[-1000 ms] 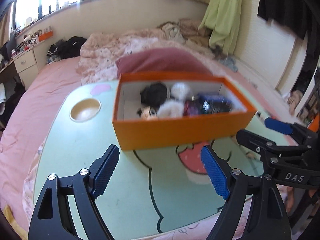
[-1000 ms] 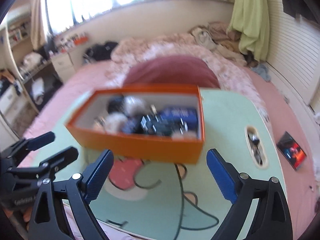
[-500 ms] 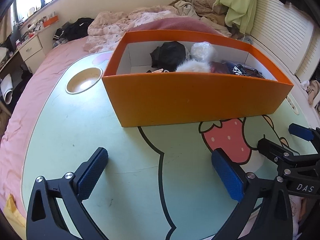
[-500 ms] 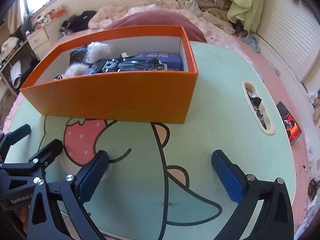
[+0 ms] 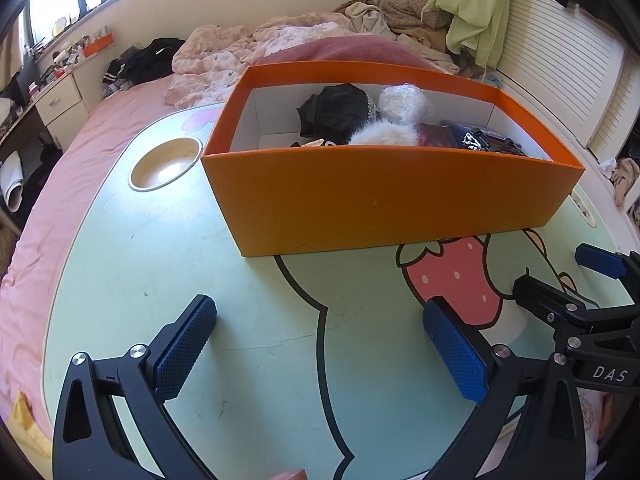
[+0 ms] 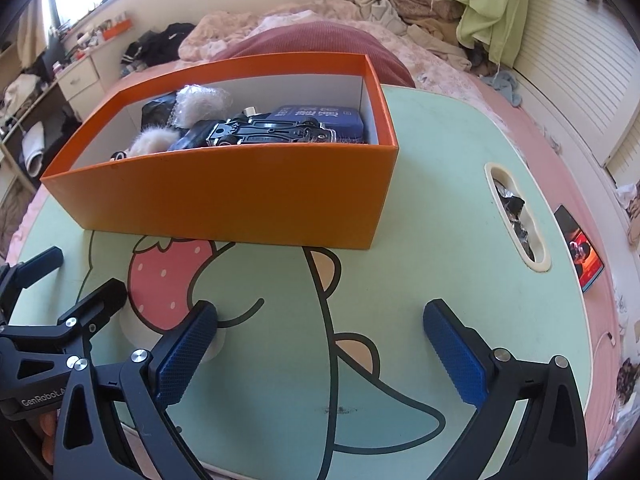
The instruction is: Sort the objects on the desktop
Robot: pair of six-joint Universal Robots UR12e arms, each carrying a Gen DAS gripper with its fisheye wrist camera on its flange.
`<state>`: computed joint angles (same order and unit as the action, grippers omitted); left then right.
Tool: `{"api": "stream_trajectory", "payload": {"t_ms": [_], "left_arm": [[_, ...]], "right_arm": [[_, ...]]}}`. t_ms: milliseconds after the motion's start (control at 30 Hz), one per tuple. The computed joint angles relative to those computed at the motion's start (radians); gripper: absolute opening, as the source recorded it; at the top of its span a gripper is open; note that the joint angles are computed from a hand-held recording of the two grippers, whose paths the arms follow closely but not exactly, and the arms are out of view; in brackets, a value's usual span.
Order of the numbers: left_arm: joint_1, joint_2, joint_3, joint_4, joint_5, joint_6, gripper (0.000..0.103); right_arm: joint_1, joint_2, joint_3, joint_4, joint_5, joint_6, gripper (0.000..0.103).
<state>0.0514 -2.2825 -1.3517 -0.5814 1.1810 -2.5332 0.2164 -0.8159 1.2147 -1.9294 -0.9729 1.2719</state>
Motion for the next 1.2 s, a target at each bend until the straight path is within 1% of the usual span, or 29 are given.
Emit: {"api": "stream_trajectory", "payload": {"t_ms": [467,667,1200], "left_arm": [[0.002,-0.001,0.000,0.002,-0.012,0.012,0.103],[0.005,-0.003,0.002,0.002,-0.027,0.027,0.103],[0.006,-0.003,0.005,-0.002,-0.032,0.032,0.103]], "right_arm": [[0.001,-0.004,0.009,-0.006,0.001,0.003,0.103],[0.000,-0.004,0.010,-0.007,0.001,0.003,0.103],[0.000,-0.004,0.011,-0.007,0.001,0.003,0.103]]}}
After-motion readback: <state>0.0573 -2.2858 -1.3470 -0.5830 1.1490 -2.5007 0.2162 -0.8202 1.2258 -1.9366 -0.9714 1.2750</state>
